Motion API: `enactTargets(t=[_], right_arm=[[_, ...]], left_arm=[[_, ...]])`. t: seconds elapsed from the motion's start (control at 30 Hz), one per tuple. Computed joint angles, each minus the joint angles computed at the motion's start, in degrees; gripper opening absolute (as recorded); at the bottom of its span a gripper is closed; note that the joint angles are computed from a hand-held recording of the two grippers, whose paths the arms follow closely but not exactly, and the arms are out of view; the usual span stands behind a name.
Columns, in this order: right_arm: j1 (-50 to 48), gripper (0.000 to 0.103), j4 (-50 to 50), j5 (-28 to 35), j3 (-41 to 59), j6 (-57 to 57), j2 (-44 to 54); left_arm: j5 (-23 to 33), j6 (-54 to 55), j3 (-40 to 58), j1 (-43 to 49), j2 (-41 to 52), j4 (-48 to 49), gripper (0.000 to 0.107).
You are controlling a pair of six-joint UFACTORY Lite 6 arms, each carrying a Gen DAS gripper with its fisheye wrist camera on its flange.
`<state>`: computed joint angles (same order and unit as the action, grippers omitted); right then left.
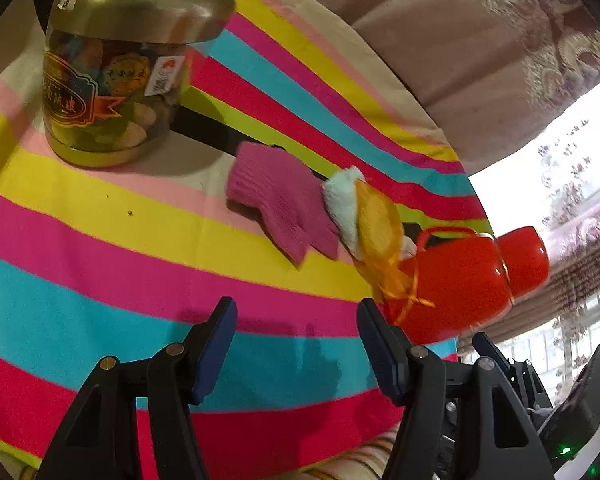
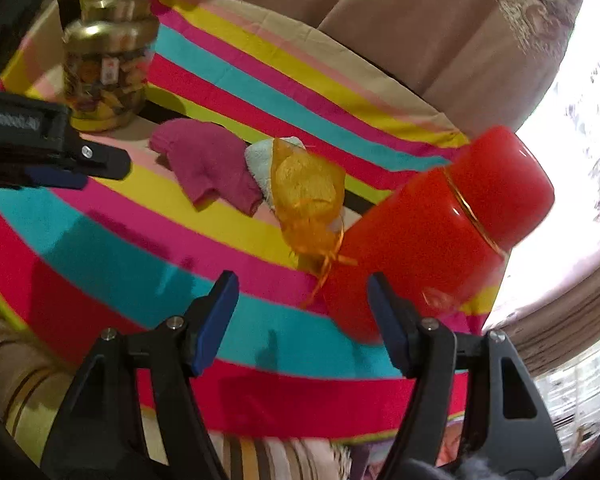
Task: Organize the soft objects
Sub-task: 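Move both open tools back from the box to the bed, then grasp the orange mesh sponge pouch with the right tool while the left tool grasps the magenta glove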
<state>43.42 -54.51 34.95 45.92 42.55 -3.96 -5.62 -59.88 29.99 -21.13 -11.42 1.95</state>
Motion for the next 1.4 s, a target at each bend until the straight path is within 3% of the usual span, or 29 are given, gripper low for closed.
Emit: enactTargets(t=[0.2, 0.37, 0.8, 1.07, 1.17, 1.23, 1.3, 1.4], right_arm=[[2.13, 0.07, -16.52, 1.86, 5.99, 16.99, 15.06], [2.19, 0.07, -24.5, 4.24, 11.18, 24.23, 24.82], [0.43, 0.07, -28.4, 10.54, 25.65, 25.58, 42.08], [-1.56, 0.07, -27.53, 8.62, 30.04, 24.22, 47.12], [-2.4, 0.065, -27.7, 7.34, 30.34, 24.3, 47.27], [-3.61, 0.047, -26.27, 4.94, 30.85, 22.67, 47.0], [-4.49, 0.039, -24.95, 2.83, 30.8, 21.72, 46.48], [-4.76, 0.036, -26.32, 1.79, 29.55, 22.84, 45.6]], left_arm=[[-4.84, -8.47, 3.28, 4.85, 7.78, 11.26, 0.063], [-8.2, -8.41, 6.66, 7.18, 14.24, 12.84, 0.063], [-11.76, -7.01, 16.95, 10.82, 27.73, 12.99, 0.063], [-12.68, -9.17, 19.56, 11.72, 31.8, 13.36, 0.062], [-12.61, -8.24, 20.18, 11.78, 32.34, 12.04, 0.062], [-11.85, -6.12, 19.99, 11.48, 32.14, 8.88, 0.056], [-13.12, -5.88, 18.52, 11.84, 31.53, 7.4, 0.056], [-12.23, -1.47, 18.3, 11.57, 31.22, 2.85, 0.053]])
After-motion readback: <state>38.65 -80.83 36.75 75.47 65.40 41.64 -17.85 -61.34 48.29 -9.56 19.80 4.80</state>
